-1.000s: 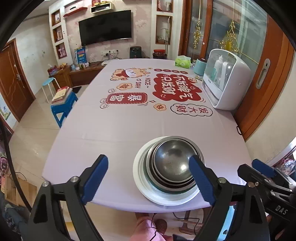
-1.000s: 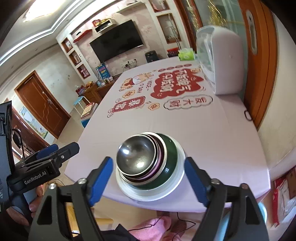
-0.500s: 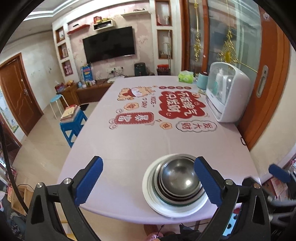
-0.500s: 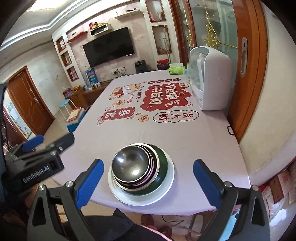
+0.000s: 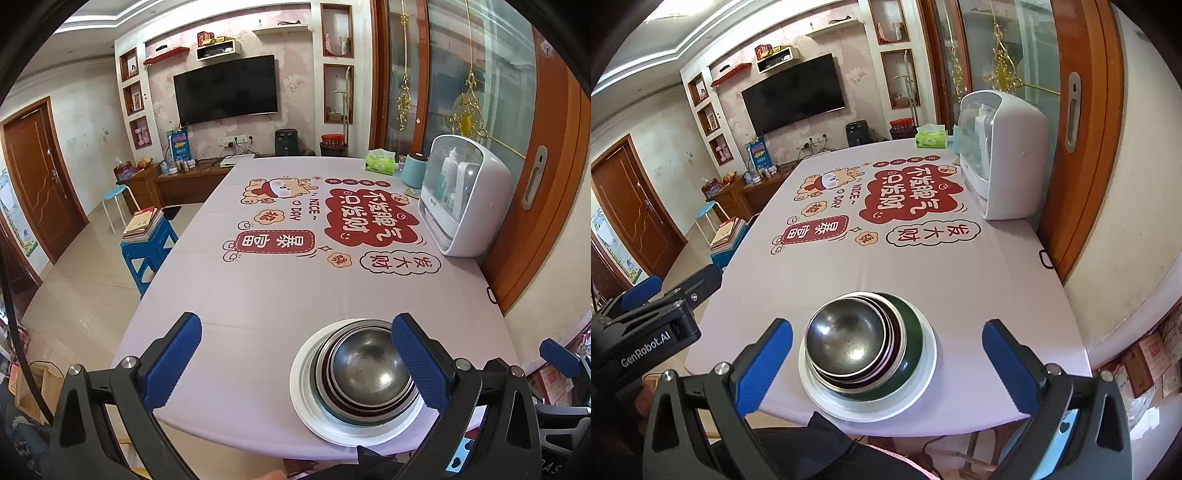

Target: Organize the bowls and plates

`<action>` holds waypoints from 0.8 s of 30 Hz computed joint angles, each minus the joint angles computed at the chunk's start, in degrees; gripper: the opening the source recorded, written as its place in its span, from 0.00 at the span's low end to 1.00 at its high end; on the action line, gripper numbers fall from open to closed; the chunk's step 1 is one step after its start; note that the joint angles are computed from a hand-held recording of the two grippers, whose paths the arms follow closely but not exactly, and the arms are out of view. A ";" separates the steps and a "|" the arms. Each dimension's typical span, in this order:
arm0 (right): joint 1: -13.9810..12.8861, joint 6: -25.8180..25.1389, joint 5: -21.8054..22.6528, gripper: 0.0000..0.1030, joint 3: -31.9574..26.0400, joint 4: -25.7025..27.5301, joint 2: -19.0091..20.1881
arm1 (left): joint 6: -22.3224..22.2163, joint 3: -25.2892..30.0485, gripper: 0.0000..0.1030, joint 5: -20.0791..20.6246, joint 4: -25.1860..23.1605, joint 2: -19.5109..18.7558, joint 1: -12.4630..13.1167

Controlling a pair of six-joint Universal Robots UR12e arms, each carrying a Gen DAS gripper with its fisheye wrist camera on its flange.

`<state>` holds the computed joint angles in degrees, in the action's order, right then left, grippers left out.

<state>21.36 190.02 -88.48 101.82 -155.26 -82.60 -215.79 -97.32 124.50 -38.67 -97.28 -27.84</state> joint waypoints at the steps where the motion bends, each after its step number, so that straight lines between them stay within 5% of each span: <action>1: -0.01 0.06 0.06 1.00 -0.06 0.18 0.03 | 0.15 0.00 0.99 -0.16 -0.01 -0.03 0.07; 24: 0.30 0.53 0.29 1.00 -0.54 2.27 0.24 | -0.20 -0.49 0.99 -3.12 -1.44 0.07 0.97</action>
<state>21.66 190.55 -88.19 101.28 -152.99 -82.35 -216.00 -97.81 121.38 -40.12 -97.21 -26.87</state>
